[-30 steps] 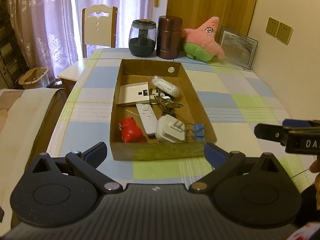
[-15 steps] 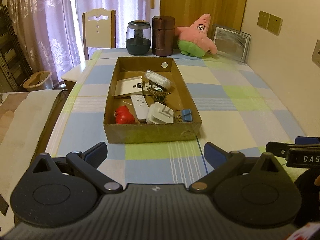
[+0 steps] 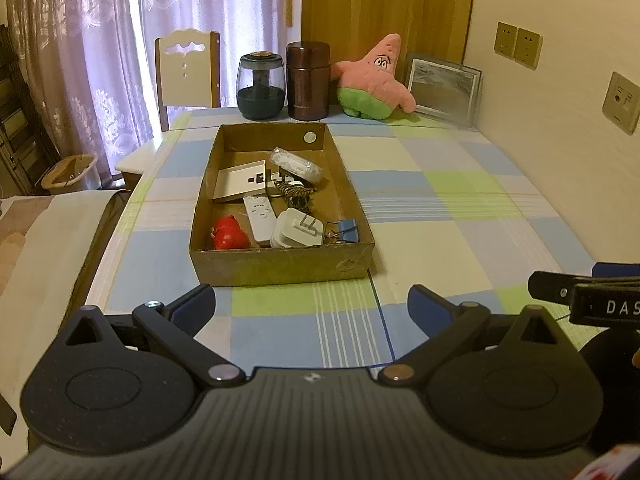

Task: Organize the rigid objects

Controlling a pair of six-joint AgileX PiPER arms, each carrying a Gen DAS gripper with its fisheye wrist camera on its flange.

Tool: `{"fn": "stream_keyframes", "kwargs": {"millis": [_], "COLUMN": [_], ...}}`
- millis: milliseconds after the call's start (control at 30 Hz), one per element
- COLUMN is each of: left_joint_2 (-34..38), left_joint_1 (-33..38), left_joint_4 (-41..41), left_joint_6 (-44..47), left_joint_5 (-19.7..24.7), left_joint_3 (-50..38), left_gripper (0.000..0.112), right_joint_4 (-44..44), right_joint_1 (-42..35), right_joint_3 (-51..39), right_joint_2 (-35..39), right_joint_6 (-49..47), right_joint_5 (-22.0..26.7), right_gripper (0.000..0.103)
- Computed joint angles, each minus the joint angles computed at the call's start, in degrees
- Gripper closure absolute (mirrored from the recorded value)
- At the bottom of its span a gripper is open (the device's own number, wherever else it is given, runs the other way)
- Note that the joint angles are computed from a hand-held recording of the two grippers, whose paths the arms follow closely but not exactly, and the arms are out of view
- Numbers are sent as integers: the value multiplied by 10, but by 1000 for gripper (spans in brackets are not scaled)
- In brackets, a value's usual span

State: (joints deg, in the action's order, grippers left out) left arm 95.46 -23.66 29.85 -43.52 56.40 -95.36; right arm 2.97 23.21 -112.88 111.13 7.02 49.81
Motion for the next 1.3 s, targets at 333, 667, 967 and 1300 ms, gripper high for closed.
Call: {"fn": "stream_keyframes", "kwargs": {"millis": [333, 667, 967, 1300], "left_joint_2": [-16, -23, -28, -39], "left_joint_1": [-17, -23, -23, -29], "left_joint_4": [26, 32, 33, 44], "left_joint_6": [-15, -18, -22, -34], "left_joint_5": [18, 30, 32, 36], "left_joint_3": [14, 19, 24, 36], "left_gripper": [11, 11, 11, 11], "right_joint_4": [8, 2, 5, 3], "right_joint_1": [12, 20, 24, 31], "right_joint_3": [17, 23, 29, 41], "right_joint_2": [-16, -27, -35, -45], "right_joint_6": [-12, -6, -11, -11], "right_joint_5": [-7, -9, -6, -14], "right_gripper": [8, 8, 8, 8]}}
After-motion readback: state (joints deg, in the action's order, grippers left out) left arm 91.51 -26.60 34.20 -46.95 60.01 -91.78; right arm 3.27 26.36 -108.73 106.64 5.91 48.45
